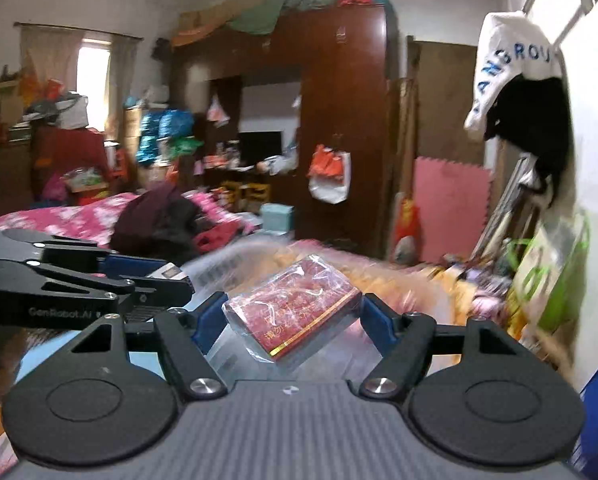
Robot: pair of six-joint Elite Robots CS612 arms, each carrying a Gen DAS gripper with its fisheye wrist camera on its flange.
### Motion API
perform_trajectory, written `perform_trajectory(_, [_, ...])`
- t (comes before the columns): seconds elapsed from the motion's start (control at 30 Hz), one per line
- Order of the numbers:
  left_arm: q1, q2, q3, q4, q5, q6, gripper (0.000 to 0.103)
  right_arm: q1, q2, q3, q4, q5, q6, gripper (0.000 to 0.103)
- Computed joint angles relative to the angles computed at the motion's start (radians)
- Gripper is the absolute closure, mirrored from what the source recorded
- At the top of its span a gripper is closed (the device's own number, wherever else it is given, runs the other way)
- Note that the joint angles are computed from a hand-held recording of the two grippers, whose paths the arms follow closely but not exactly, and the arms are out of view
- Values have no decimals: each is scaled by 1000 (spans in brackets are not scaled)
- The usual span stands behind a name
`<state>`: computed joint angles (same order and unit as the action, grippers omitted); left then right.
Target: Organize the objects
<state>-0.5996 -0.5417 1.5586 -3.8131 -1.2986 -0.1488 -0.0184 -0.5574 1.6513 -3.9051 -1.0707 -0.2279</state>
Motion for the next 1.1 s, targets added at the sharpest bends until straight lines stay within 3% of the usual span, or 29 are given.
perform_trajectory(0.07, [19, 3, -69, 110, -23, -43, 62, 11, -1, -51, 72, -43, 0, 28])
perform_trajectory(0.17, [34, 40, -175, 244, 4, -70, 56, 26, 15, -121, 197, -89, -51, 25])
perform_trajectory(0.23, [45, 64, -220, 300, -6, -130, 25, 36, 29, -149, 231, -147, -68, 12])
perform_trajectory(0.27, [52, 74, -232, 299, -23, -158, 23, 37, 30, -151, 241, -158, -66, 3])
perform_trajectory(0.3, [56, 86, -237, 269, -31, -167, 23, 32, 31, -148, 237, -144, -55, 0])
perform_trajectory(0.37, [51, 99, -231, 199, 10, -146, 12, 17, 30, -127, 200, -95, -33, 0])
perform_trajectory(0.4, [47, 99, -222, 179, 27, -135, 1, 11, 30, -118, 174, -75, -21, 0])
perform_trajectory(0.57, [35, 85, -186, 134, 46, -94, 0, 4, 14, -70, 62, -78, 37, 0])
perform_trajectory(0.73, [13, 73, -158, 123, 115, -73, 0, 33, 29, -48, -101, -261, 44, 0])
perform_trajectory(0.83, [11, 62, -138, 115, 112, -85, 0, 42, 13, -29, -87, -328, 20, 0])
perform_trajectory(0.97, [-1, 55, -111, 99, 142, -61, 0, 21, -17, 3, -39, -250, 42, 0])
perform_trajectory(1.1, [-3, 46, -87, 84, 125, -52, 0, 10, -16, 11, -23, -189, 63, 0])
